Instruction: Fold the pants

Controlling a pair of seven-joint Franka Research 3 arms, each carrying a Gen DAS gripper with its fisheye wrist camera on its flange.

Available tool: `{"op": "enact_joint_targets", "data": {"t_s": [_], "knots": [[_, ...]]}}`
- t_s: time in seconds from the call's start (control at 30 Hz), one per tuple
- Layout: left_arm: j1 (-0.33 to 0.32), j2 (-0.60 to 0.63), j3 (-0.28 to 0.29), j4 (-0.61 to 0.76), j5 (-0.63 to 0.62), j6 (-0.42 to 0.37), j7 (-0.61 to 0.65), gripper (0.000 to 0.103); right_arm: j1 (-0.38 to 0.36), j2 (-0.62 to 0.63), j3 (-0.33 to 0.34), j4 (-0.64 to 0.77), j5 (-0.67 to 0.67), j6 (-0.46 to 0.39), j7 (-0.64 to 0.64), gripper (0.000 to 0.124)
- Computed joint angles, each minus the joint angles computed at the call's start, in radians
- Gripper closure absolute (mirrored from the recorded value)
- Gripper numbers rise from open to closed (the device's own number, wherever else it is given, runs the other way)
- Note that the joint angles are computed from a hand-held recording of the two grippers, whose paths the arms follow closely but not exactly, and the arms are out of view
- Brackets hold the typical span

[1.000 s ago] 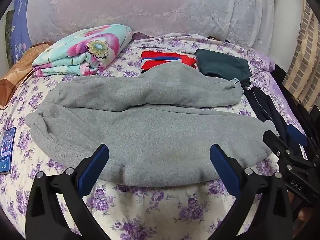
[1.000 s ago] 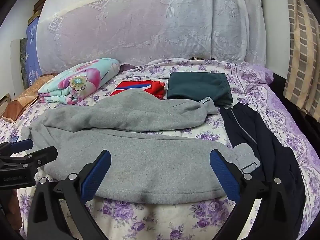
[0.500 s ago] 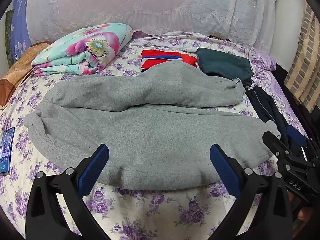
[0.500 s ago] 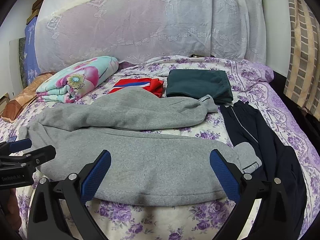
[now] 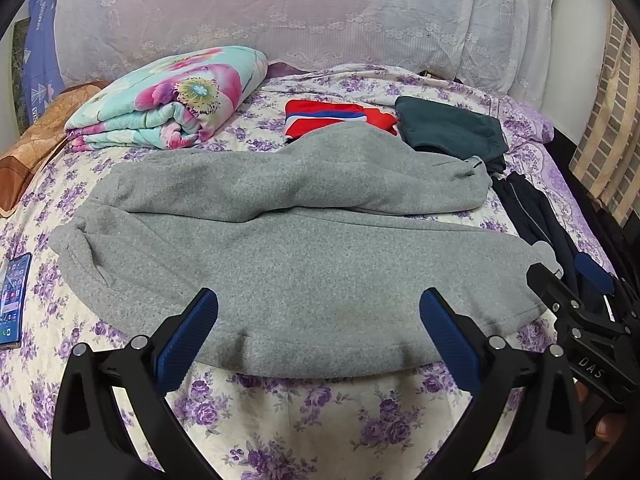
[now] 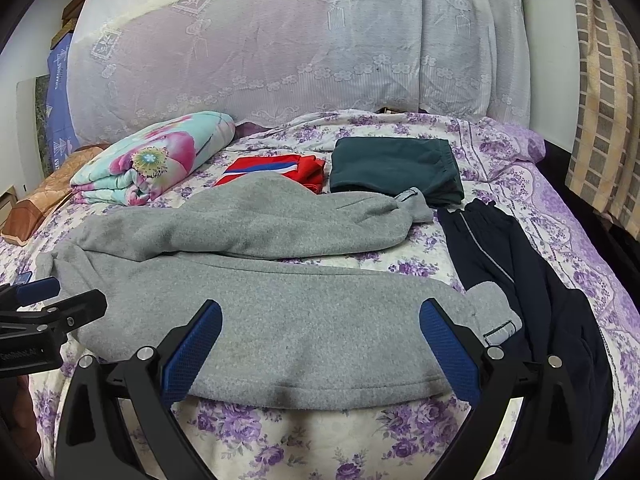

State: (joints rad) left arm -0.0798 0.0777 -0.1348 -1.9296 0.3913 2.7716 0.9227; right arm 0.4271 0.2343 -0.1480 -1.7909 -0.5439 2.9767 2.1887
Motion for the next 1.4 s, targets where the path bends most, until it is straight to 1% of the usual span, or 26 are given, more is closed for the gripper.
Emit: {"op": "enact_joint_targets", "data": {"t_s": [0.2,0.23,0.33,0.6,0.63,0.7,0.8,0.9,0.93,0.97,1.03,1.1,1.13,1.23,1.27,1.3,1.37,1.4], "knots": [[-0.001,0.001,0.001,0.001,0.010,-0.002,-0.007,0.004,0.000,0.006,-0.002,0.006,0.004,0.003,-0.005,0.024],[-0.001,-0.001,0.001,-0.001,0.010,0.001,-0.009,0.004,0.009,-0.001,-0.013,-0.008,-0.011,0.008,0.012,0.024],[0.000,-0.004,0.002,-0.006,0.013,0.002,-0.012,0.004,0.009,-0.002,-0.015,-0.011,-0.022,0.013,0.023,0.024],[0.004,-0.006,0.001,-0.010,-0.011,0.001,0.009,0.004,-0.002,-0.001,0.001,-0.008,0.003,0.000,0.000,0.024],[0.005,-0.006,0.001,-0.010,-0.012,0.002,0.009,0.004,-0.013,-0.001,0.016,-0.008,0.031,0.003,-0.017,0.024],[0.005,-0.006,0.000,-0.009,-0.014,0.002,0.012,0.004,-0.019,-0.001,0.024,-0.012,0.056,0.008,-0.040,0.024],[0.005,-0.006,0.001,-0.009,-0.012,0.001,0.010,0.004,0.002,-0.001,-0.001,-0.014,0.032,0.007,-0.021,0.024],[0.005,-0.006,0.001,-0.009,-0.012,0.001,0.009,0.004,-0.016,-0.003,0.029,-0.017,0.086,-0.005,-0.049,0.024],[0.005,-0.006,0.001,-0.009,-0.012,0.001,0.009,0.004,-0.045,-0.004,0.070,-0.015,0.164,-0.023,-0.105,0.024],[0.005,-0.006,0.000,-0.009,-0.015,0.001,0.012,0.004,-0.053,-0.004,0.082,-0.015,0.197,-0.027,-0.128,0.024],[0.005,-0.006,0.001,-0.010,-0.012,0.001,0.012,0.004,-0.046,-0.003,0.080,-0.010,0.217,-0.039,-0.144,0.024],[0.005,-0.004,0.002,-0.007,-0.007,-0.002,0.014,0.004,-0.018,0.000,0.049,-0.002,0.170,-0.043,-0.118,0.024],[0.005,-0.002,0.002,-0.003,-0.005,-0.005,0.017,0.004,-0.020,0.002,0.048,0.002,0.165,-0.051,-0.130,0.024],[0.018,0.002,0.006,0.002,-0.032,-0.034,0.062,0.004,-0.079,0.006,0.095,0.002,0.285,-0.090,-0.225,0.024],[0.029,-0.001,0.012,-0.001,-0.054,-0.049,0.074,0.004,-0.088,0.007,0.091,-0.002,0.309,-0.105,-0.221,0.024],[0.037,-0.003,0.019,-0.003,-0.060,-0.060,0.062,0.004,-0.071,0.010,0.052,-0.006,0.272,-0.114,-0.162,0.024],[0.062,-0.011,0.046,-0.013,-0.052,-0.099,-0.005,0.004,-0.021,0.026,-0.040,-0.019,0.132,-0.063,0.000,0.024],[0.077,-0.013,0.055,-0.016,-0.058,-0.121,-0.023,0.004,-0.012,0.029,-0.064,-0.021,0.094,-0.080,0.047,0.024]]}}
